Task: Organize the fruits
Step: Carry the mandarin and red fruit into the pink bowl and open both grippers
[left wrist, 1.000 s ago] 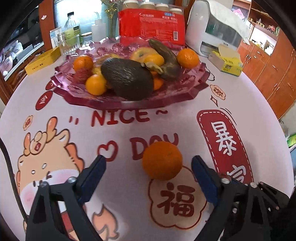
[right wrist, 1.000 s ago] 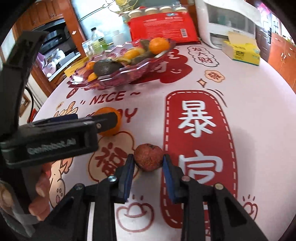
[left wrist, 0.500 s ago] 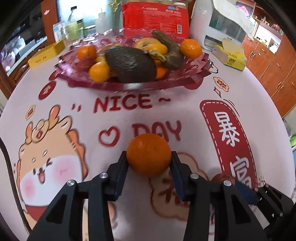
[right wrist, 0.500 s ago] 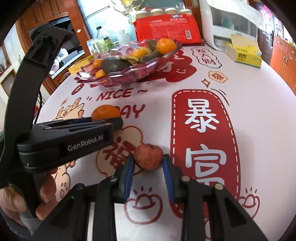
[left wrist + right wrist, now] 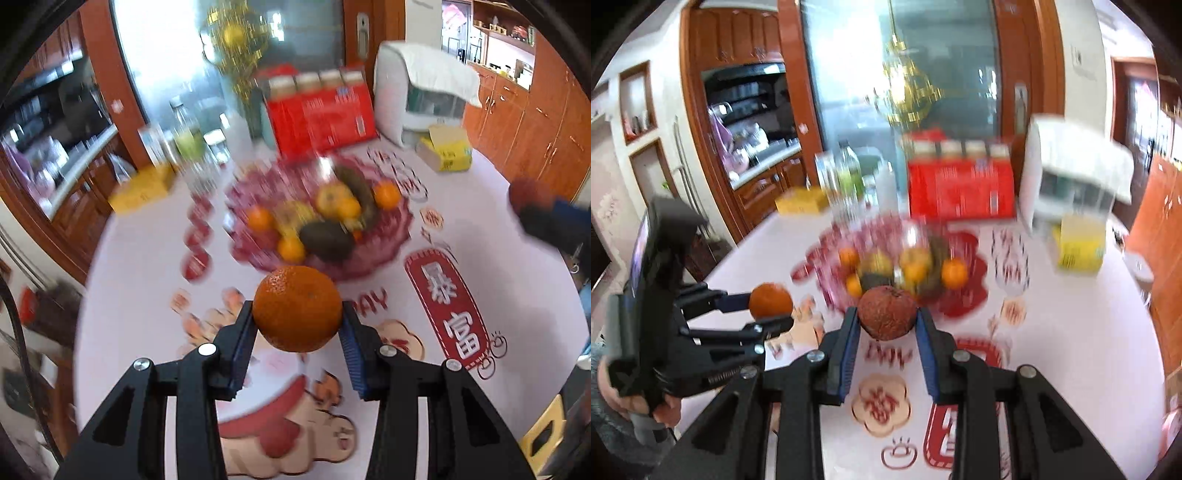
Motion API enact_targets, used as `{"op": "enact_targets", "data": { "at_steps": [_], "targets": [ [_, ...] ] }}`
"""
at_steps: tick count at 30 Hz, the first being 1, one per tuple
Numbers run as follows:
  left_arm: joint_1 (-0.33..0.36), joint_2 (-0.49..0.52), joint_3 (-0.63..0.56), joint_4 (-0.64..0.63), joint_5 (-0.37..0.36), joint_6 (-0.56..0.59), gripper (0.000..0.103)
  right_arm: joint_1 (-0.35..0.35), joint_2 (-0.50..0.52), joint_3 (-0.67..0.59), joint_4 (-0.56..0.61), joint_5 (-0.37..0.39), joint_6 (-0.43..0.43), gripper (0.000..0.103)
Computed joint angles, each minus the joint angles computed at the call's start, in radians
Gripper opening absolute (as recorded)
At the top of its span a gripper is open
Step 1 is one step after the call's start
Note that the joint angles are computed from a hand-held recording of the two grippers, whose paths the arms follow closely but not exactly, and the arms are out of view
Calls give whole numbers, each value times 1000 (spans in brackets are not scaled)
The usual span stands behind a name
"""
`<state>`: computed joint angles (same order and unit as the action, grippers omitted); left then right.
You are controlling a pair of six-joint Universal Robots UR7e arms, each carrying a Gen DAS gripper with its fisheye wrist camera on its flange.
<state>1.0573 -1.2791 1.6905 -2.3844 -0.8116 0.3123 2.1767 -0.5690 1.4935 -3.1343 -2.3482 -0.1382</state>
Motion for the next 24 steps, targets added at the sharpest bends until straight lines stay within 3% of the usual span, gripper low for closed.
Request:
{"op": "enact_targets", "data": {
  "at_steps": [7,13,18,24],
  "targets": [
    [-55,27,-166,91,74,46,43,47,25,-235,134,-32,-80,31],
    [-74,132,-371,134,128,55,43,46,77,-433,266,-20,-49,31],
    [-40,264,-579,246,102,-24,43,18,141,-576,334,7,-32,31],
    [33,397,-670,251,35,-45,43,-60,222,-672,439,11,19,31]
  ]
}}
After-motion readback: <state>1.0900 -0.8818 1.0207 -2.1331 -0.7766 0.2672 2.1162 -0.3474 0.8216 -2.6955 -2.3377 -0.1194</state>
